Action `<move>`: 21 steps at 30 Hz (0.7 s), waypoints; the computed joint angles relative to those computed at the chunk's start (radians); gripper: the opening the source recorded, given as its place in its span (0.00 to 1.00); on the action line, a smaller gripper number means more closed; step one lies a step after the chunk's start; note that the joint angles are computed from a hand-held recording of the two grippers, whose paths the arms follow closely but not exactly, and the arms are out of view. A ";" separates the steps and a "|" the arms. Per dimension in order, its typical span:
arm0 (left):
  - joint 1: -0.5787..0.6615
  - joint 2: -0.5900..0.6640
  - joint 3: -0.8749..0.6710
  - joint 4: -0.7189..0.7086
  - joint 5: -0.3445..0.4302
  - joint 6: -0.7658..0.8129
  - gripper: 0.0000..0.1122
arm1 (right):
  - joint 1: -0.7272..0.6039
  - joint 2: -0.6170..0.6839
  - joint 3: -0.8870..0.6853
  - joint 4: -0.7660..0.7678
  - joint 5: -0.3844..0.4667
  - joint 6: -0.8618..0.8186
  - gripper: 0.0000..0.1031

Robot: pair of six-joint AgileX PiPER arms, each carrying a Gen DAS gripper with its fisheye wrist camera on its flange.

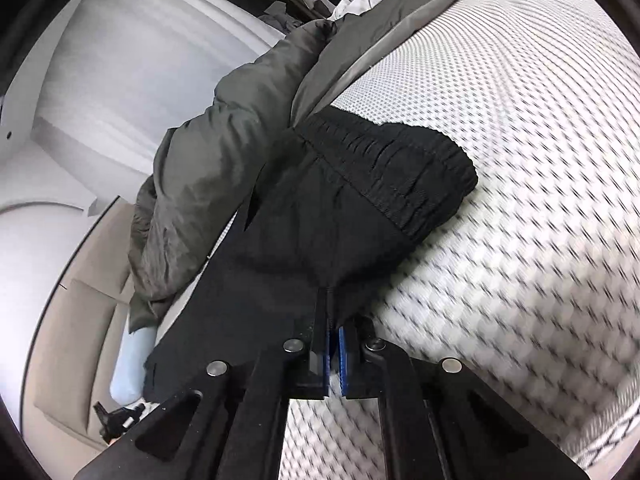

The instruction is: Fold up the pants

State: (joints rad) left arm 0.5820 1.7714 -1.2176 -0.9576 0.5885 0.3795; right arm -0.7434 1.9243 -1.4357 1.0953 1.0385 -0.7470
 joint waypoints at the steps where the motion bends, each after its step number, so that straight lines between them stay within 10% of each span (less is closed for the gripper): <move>1: 0.004 -0.021 0.017 0.012 0.003 -0.008 0.00 | -0.011 -0.001 -0.001 0.006 0.022 0.012 0.12; 7: -0.021 -0.022 -0.024 0.058 0.083 -0.013 0.24 | -0.021 -0.029 0.009 0.041 0.061 0.020 0.49; 21: -0.031 0.194 -0.342 0.473 0.077 -0.483 0.24 | -0.024 0.013 -0.035 0.017 0.083 0.046 0.51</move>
